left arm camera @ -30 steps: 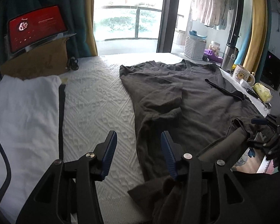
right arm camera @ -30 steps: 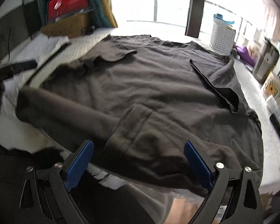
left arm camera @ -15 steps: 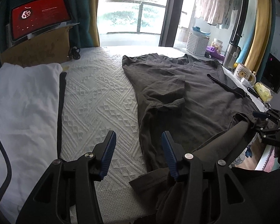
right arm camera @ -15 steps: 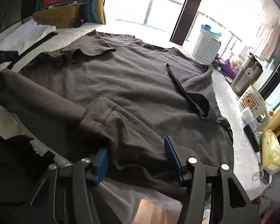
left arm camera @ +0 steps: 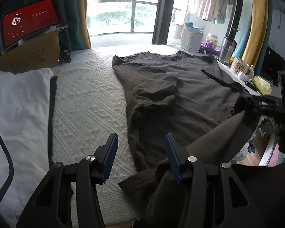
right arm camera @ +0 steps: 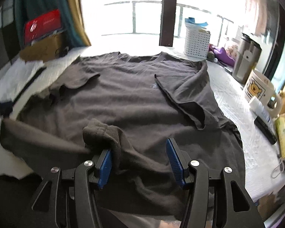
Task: Fold small clothes
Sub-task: 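Grasp the grey shirt hem with the right gripper, then grasp the hem with the left gripper while the right gripper holds it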
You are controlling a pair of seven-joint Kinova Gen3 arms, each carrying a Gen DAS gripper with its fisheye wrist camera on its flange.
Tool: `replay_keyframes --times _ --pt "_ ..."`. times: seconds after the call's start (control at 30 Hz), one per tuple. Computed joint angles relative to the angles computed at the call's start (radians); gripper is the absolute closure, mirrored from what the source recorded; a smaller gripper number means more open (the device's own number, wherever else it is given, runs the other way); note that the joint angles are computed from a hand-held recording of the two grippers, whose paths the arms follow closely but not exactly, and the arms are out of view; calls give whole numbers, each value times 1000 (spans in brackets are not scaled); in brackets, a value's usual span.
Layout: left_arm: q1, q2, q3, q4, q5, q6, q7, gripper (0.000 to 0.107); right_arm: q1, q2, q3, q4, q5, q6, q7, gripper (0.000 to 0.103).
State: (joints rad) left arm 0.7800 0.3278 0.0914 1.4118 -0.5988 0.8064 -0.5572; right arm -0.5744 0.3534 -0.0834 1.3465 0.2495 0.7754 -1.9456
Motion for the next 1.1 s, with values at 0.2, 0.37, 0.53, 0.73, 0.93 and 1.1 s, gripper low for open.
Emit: replay_keyframes --times 0.2,0.37,0.53,0.73,0.93,1.1 --pt "-1 5 9 0 17 3 -28 57 36 25 -18 -33 -59 20 48 46" --pt "4 -2 4 9 14 1 -17 57 41 66 -46 -85 -114 53 151 46" --pt "-2 -5 9 13 18 -3 -26 57 11 124 -42 -154 -129 100 216 46" --pt "-5 -17 13 26 21 -12 -29 57 44 91 -46 -117 -190 52 256 97" --pt "-10 -39 14 46 14 -31 -13 57 57 -69 -2 6 -153 -70 173 97" --pt "-12 -41 12 49 -8 -36 27 57 59 -177 17 78 -22 -110 53 97"
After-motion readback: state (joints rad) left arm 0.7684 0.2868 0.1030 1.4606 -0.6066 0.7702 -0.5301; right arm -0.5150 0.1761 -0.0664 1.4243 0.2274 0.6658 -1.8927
